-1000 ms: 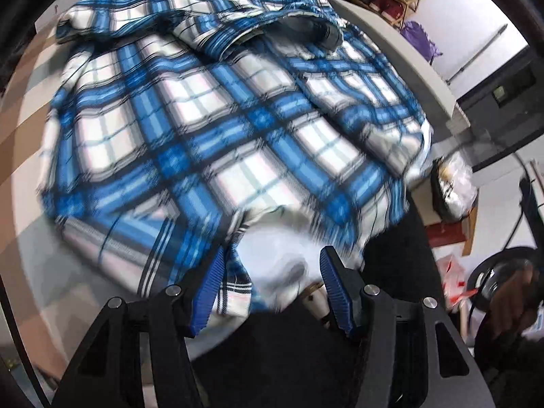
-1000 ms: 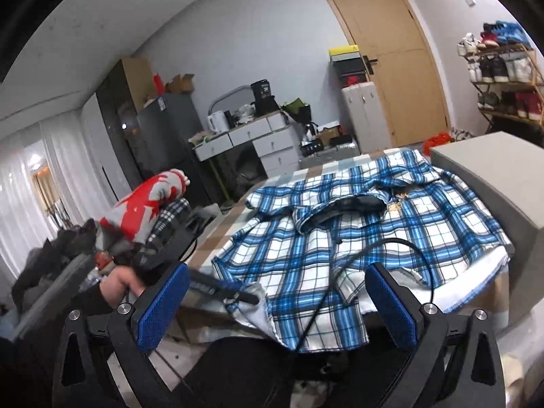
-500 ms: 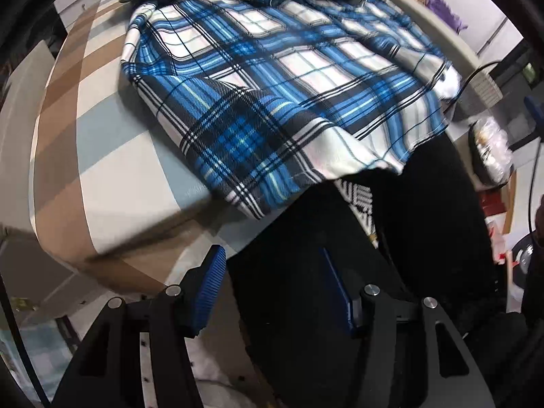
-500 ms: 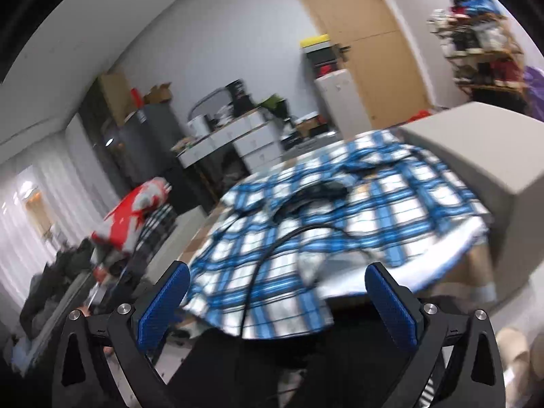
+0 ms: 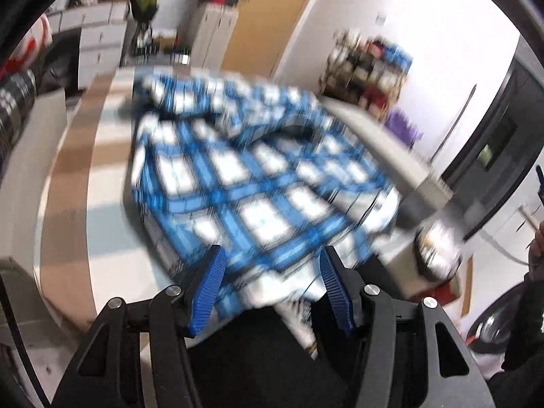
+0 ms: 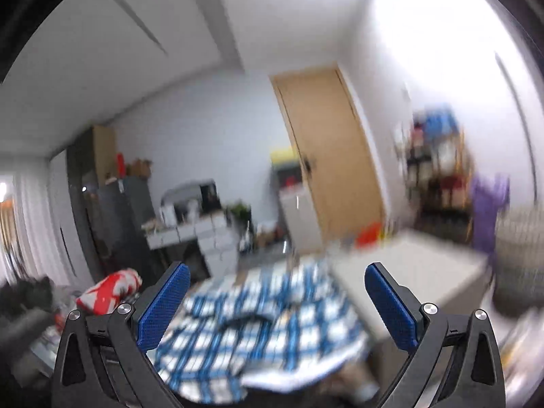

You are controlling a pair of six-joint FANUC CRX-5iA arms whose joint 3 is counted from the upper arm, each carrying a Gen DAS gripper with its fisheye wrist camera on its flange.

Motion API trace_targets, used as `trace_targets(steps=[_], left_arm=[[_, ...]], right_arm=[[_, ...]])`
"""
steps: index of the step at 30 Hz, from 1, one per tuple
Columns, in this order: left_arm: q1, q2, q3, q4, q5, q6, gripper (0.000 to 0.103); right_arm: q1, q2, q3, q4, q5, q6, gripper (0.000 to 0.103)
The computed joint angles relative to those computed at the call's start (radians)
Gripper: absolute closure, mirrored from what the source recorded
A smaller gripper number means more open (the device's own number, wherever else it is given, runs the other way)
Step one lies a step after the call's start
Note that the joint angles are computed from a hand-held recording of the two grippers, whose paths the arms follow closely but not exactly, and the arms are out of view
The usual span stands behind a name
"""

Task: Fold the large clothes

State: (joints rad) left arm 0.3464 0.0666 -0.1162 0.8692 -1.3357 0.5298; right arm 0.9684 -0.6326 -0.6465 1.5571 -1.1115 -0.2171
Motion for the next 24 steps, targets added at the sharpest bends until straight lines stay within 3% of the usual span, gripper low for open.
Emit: trace_targets(steps=[3, 4, 5, 6, 7, 9, 13, 15, 18, 24], left_arm=[[-0.01, -0.047, -0.051, 0.087, 0.079, -0.036, 0.051], [-0.02, -0.074, -0.071, 0.096, 0.139, -0.039, 0.049], [-0.03, -0.091, -0.082, 0.089, 0.187, -0.03, 0.047], [-0.039, -0.105, -0.087, 0.073, 0.234, -0.008, 0.037], [-0.045, -0.111, -0.083, 0.041, 0.267, 0.03, 0.031], [-0.044, -0.107, -0.071, -0.008, 0.286, 0.088, 0.031], [-0.027, -0.084, -0.037, -0.119, 0.266, 0.153, 0.031], [-0.021, -0.09, -0.034, -0.187, 0.269, 0.162, 0.031], [-0.028, -0.102, -0.038, -0.262, 0.269, 0.141, 0.031], [-0.096, -0.133, -0.058, -0.379, 0.276, 0.028, 0.031]], right_arm=[[0.075, 0.004, 0.035, 0.171, -0.12, 0.08, 0.0], [0.079, 0.011, 0.043, 0.209, -0.133, 0.093, 0.0], [0.066, 0.02, 0.053, 0.254, -0.132, 0.108, 0.0], [0.049, 0.032, 0.067, 0.261, -0.117, 0.122, 0.0], [0.053, 0.052, 0.096, 0.216, -0.124, 0.158, 0.0], [0.034, 0.123, 0.182, 0.011, -0.139, 0.229, 0.0], [-0.129, 0.222, 0.213, -0.291, 0.038, 0.29, 0.0], [-0.167, 0.306, 0.229, -0.357, 0.048, 0.366, 0.0], [-0.193, 0.386, 0.207, -0.337, 0.066, 0.359, 0.0], [-0.214, 0.382, 0.165, -0.465, 0.242, 0.27, 0.0]])
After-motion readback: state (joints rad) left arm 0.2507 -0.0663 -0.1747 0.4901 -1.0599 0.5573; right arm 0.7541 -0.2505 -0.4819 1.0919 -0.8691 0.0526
